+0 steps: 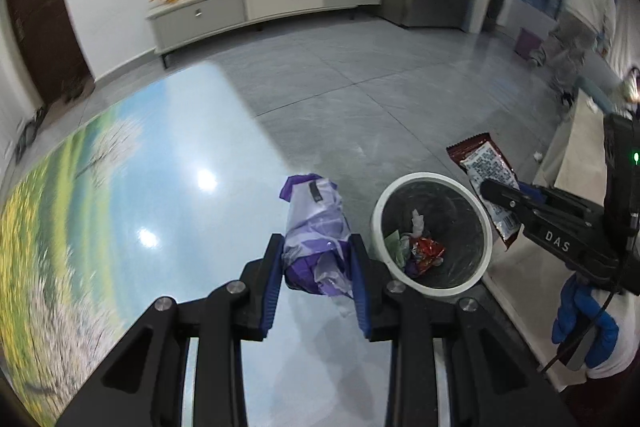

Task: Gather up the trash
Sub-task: 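Lift both bags and carry them over the trash bin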

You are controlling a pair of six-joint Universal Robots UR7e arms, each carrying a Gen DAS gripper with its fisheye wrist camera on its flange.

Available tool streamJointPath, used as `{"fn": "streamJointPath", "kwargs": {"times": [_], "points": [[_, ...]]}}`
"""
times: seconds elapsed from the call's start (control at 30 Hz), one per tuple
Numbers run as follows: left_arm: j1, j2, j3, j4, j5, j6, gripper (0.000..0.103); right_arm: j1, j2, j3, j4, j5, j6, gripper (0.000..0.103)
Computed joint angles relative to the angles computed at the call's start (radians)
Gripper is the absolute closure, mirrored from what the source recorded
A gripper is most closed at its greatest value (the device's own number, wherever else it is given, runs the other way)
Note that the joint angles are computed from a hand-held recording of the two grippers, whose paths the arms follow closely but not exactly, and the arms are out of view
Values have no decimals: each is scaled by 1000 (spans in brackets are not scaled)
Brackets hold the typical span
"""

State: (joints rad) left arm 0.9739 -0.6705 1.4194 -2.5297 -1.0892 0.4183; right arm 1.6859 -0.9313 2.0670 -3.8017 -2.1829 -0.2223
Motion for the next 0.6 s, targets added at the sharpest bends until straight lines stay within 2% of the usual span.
{"fn": "streamJointPath", "kwargs": {"times": [0.23, 0.6], "points": [[-46, 78, 1, -68, 16, 90, 73, -28, -32, 33, -11, -43, 33, 81], [-81, 153, -30, -67, -4, 126, 73, -72, -55, 55, 14, -61, 83, 81]]}}
